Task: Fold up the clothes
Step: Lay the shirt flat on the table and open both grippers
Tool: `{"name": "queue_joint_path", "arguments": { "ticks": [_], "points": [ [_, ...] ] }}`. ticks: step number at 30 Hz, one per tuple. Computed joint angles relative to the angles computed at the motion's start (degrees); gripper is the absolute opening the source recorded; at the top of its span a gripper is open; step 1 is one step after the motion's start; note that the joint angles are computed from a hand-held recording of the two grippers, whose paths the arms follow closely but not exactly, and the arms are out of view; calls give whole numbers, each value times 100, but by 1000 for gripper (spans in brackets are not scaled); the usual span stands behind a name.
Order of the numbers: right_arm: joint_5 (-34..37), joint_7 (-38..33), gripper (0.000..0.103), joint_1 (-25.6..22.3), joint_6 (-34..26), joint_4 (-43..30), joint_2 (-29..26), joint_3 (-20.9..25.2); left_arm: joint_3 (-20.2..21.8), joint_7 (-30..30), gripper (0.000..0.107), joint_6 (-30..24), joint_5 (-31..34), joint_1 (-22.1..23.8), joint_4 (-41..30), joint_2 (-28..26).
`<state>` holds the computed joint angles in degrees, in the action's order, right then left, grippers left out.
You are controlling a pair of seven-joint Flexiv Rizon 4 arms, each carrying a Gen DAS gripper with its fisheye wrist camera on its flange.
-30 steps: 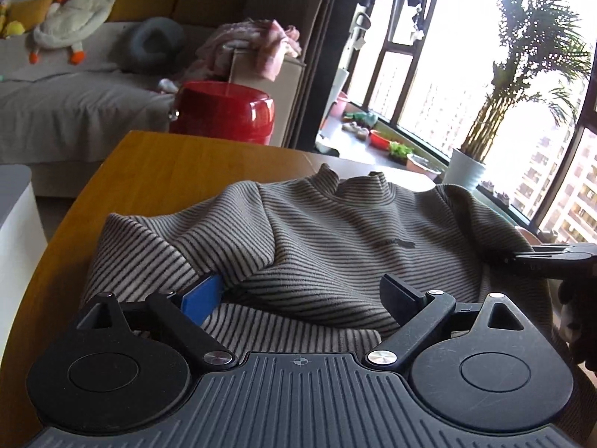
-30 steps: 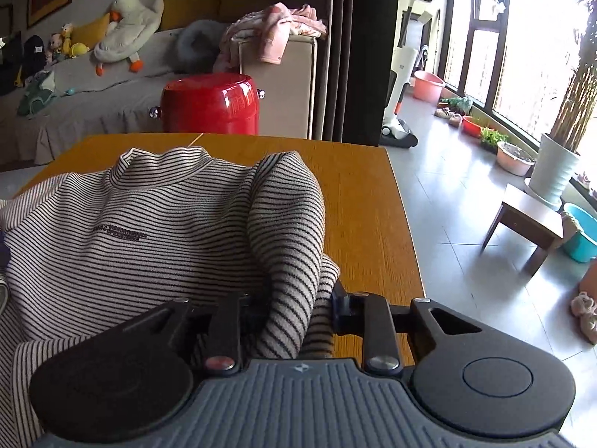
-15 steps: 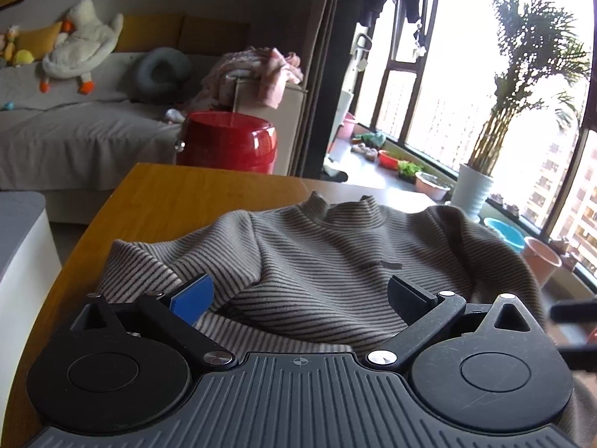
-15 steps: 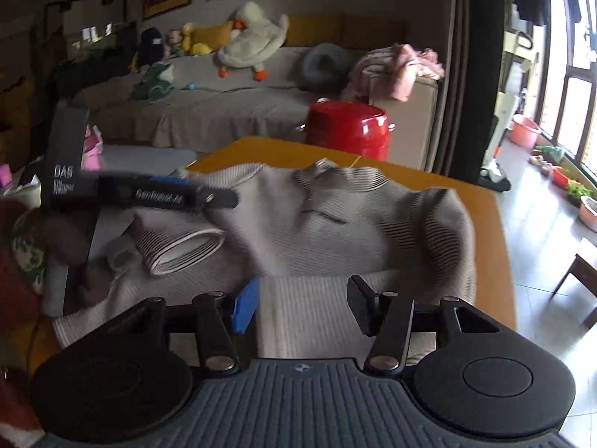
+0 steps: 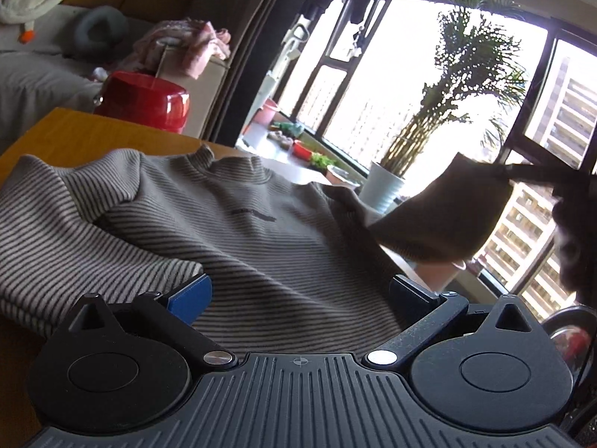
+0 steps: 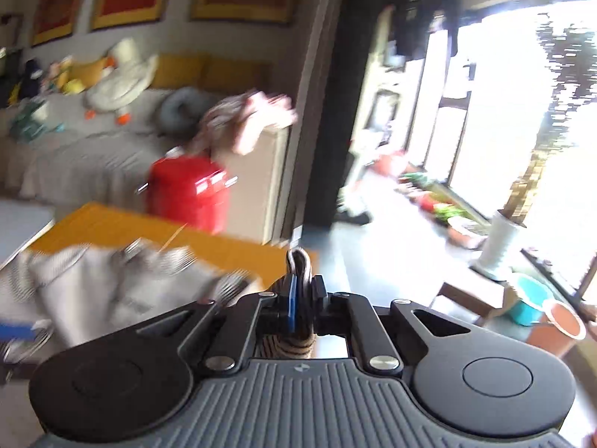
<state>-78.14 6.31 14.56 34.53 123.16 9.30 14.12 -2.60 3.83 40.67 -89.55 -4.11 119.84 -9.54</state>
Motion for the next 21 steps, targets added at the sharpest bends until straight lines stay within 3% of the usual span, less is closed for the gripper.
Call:
{"name": "queue_joint_path", "arguments": {
  "ticks": [3, 5, 9, 11, 17, 19, 21],
  "points": [
    [-98, 264, 0, -251, -453, -36, 420, -45, 6, -106, 103, -212, 79, 74, -69, -97],
    [-242, 297, 0, -366, -339, -112, 497, -75, 4, -240, 103, -323, 165, 129, -124, -165],
    [-573, 239, 0, -432, 187, -407, 235, -128, -15, -502, 103, -519, 310, 242, -235, -296],
    [-499, 300, 0, -428, 397, -484, 113, -165, -29, -603, 103, -578, 352, 284, -274, -341],
    [-18, 1074, 1, -556, 1750, -192, -194, -404, -48, -686, 103, -614, 400, 333, -289, -366],
    [49, 1159, 4, -528, 2091, -112, -388, -414, -50, -699, 103, -616, 392, 339, -281, -357],
    [-8, 1398, 24, -464, 2466, -103, -659, -441, -44, -636, 103, -499, 316, 308, -227, -291]
  ]
}}
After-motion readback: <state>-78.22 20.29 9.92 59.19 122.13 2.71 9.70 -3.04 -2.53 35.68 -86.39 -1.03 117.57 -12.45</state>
